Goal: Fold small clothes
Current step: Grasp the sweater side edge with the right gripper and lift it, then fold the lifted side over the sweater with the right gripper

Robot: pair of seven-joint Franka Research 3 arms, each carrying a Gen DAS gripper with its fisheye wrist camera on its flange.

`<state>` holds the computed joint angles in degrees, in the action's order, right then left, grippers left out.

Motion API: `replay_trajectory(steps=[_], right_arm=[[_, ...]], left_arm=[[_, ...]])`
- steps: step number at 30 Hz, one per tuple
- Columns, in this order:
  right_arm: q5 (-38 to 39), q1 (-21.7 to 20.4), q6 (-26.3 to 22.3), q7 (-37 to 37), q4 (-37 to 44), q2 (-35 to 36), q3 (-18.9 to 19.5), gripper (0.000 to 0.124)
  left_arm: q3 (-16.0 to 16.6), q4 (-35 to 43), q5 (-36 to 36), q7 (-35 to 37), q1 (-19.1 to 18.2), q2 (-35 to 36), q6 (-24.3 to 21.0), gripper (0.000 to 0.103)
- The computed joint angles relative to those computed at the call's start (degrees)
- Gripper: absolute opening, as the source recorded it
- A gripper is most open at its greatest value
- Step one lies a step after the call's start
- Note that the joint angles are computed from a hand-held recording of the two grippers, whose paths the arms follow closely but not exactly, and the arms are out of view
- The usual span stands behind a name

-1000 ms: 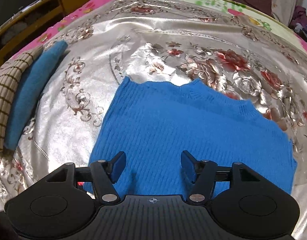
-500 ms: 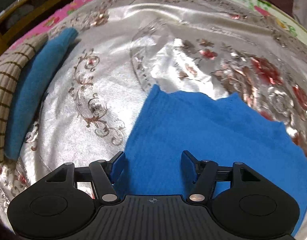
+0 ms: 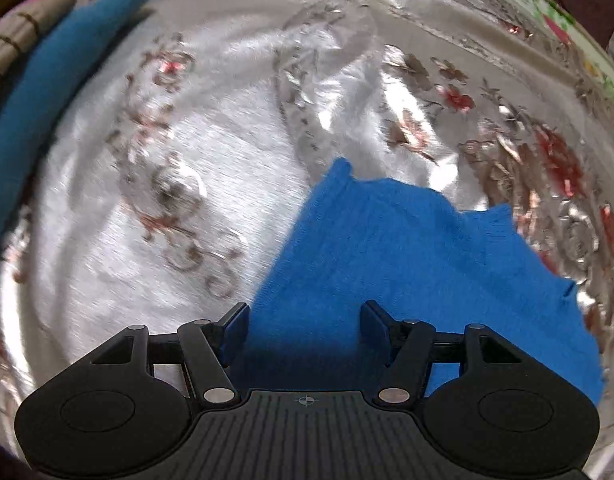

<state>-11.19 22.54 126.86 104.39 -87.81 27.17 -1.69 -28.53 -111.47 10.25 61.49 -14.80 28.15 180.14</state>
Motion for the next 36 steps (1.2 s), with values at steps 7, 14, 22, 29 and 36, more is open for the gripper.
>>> replay_trajectory(steps=[7, 14, 22, 29, 36], right_arm=[[0.60, -0.34, -3.04, 2.02, 3.49, 1.70, -0.41, 0.061], [-3.81, 2.78, -7.95, 0.73, 10.93, 7.26, -1.38, 0.061], [-5.69, 2.57, -7.68, -0.80, 7.06, 4.10, -1.67, 0.022], [-2.95, -0.56, -0.09, 0.12, -2.78, -4.18, -0.66, 0.011], [2.61, -5.38, 8.91, -1.06, -13.93, -13.59, 0.49, 0.011]], left_arm=[[3.35, 0.36, 1.53, -1.14, -3.49, -0.18, 0.37, 0.081], [0.98, -0.40, 1.40, -1.08, -0.98, -0.08, 1.11, 0.081], [4.50, -1.20, 2.91, -1.75, -3.62, -1.52, 2.10, 0.067], [7.14, -1.15, 4.73, -2.85, -6.16, -1.57, 3.52, 0.034], [8.37, -1.02, 6.80, -4.55, -7.72, -1.87, 6.54, 0.021]])
